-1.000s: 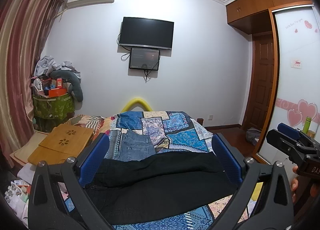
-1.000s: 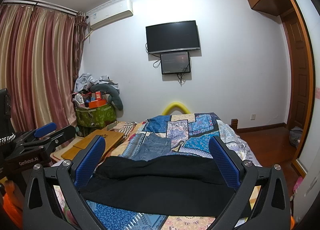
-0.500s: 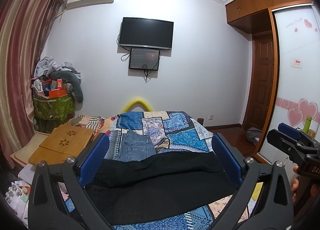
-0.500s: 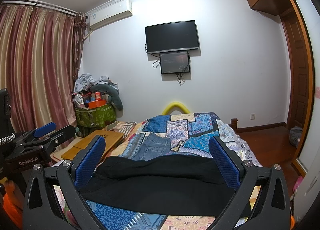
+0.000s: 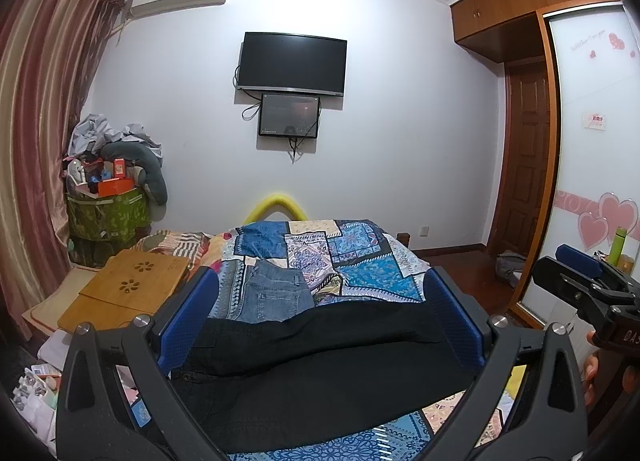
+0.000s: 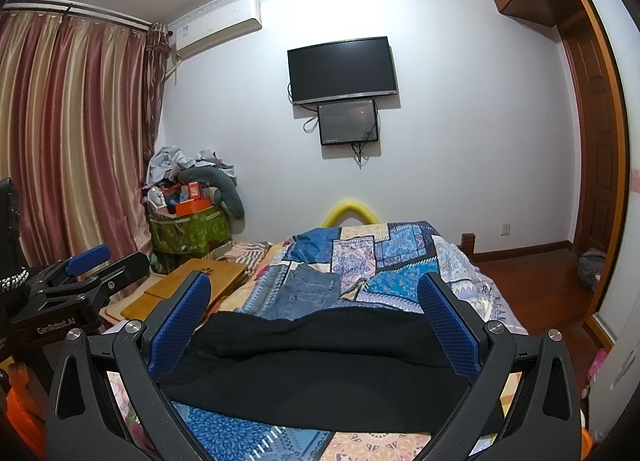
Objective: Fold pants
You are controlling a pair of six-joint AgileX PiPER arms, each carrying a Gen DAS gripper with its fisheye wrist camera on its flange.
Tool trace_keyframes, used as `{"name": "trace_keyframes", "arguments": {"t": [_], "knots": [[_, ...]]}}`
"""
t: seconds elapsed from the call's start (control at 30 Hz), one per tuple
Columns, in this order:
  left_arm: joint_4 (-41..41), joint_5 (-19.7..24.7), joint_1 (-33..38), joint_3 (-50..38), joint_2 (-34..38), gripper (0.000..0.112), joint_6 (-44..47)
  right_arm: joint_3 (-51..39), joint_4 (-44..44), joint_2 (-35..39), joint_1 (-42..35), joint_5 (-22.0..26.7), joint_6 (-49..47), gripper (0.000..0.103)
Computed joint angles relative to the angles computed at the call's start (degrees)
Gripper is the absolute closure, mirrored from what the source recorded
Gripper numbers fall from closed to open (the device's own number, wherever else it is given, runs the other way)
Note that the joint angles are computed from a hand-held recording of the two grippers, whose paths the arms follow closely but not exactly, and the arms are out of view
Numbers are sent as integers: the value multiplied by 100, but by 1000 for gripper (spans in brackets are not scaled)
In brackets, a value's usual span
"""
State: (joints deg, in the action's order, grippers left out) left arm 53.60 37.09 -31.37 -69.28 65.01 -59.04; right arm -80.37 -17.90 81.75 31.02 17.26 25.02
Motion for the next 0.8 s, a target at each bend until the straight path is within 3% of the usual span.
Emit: {"name": "trace_keyframes", "arguments": {"t": [0.17,0.4,0.57,0.8], "knots": [[-692,-395,536,-205,289,9,606,-247,516,317,-135,54,-554,0],[-2525,-1016,1684,-765,1183,9,2395,-875,1257,1022,-408,193,-1379,0],[-3929,-886,2378,-1602,2276,9,3867,-1689,1689,1802,-661,585,-1917,0],[-4704,-86,3197,-3416,4227,9,4595,-2932,1970,3095,-957,1291,-2461,0]]}}
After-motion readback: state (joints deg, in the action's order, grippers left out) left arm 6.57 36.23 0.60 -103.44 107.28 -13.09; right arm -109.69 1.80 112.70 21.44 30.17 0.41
